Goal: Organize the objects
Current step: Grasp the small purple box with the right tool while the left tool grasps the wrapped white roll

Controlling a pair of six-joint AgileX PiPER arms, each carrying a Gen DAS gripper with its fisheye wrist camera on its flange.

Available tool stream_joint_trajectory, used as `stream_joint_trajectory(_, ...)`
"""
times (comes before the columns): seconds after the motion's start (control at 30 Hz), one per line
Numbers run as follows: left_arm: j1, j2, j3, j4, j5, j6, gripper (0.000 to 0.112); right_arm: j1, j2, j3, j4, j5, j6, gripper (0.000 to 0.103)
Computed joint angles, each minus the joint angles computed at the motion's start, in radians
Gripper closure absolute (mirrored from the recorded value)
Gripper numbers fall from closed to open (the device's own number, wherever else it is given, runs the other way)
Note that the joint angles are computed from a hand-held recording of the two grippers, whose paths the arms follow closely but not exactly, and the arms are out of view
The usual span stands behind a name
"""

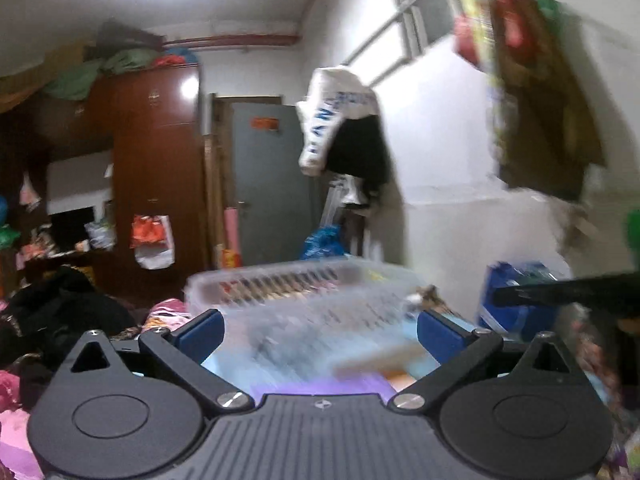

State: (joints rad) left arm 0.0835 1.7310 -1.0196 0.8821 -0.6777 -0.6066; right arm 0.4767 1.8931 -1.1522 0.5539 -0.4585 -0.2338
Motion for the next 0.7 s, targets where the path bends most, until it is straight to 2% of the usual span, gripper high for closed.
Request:
stream_joint_trajectory(0.07, -0.031, -0.013, 0.09, -0.075, -0.037, 0.116, 0.009, -0.009, 0.022, -0.034, 0.074, 0.056, -0.08, 0.0)
stream_joint_trajectory(0.17, -0.079, 0.006, 0.122, -0.107, -0.04, 0.174, 0.016, 0.005, 0.07, -0.11, 0.239, 0.091, -0.291, 0.0)
stream_joint_trajectory(0.23, -0.095, 0.024, 0.128, -0.106, -0.033, 0.186, 0.022, 0.026, 0.103, -0.158, 0.358, 0.098, -0.423, 0.006)
stream_joint_trajectory(0.27, -0.114, 0.04, 0.116, -0.118, -0.012, 0.201, 0.025, 0.027, 0.115, -0.178, 0.375, 0.116, -0.446, 0.009)
stream_joint_trajectory(0.33, -0.101, 0.05, 0.135, -0.104, -0.018, 0.206, 0.035, 0.025, 0.139, -0.213, 0.414, 0.155, -0.492, 0.012)
stream_joint_trajectory(0.4, -0.095, 0.068, 0.127, -0.058, -0.018, 0.17, 0.036, 0.037, 0.163, -0.225, 0.476, 0.147, -0.546, 0.015)
stream_joint_trajectory(0.47, -0.116, 0.081, 0.139, -0.12, -0.024, 0.246, 0.036, 0.038, 0.185, -0.243, 0.505, 0.154, -0.57, 0.019)
stream_joint_trajectory(0.5, -0.121, 0.08, 0.179, -0.157, -0.051, 0.301, 0.036, 0.035, 0.194, -0.257, 0.529, 0.164, -0.589, 0.022)
stream_joint_trajectory(0.57, -0.137, 0.088, 0.175, -0.174, -0.048, 0.32, 0.042, 0.027, 0.211, -0.283, 0.593, 0.187, -0.652, 0.028)
stream_joint_trajectory(0.63, -0.145, 0.099, 0.162, -0.182, -0.036, 0.321, 0.056, 0.028, 0.222, -0.304, 0.699, 0.193, -0.753, 0.035)
stream_joint_trajectory(0.7, -0.142, 0.112, 0.153, -0.172, -0.021, 0.303, 0.061, 0.028, 0.223, -0.305, 0.706, 0.203, -0.754, 0.037)
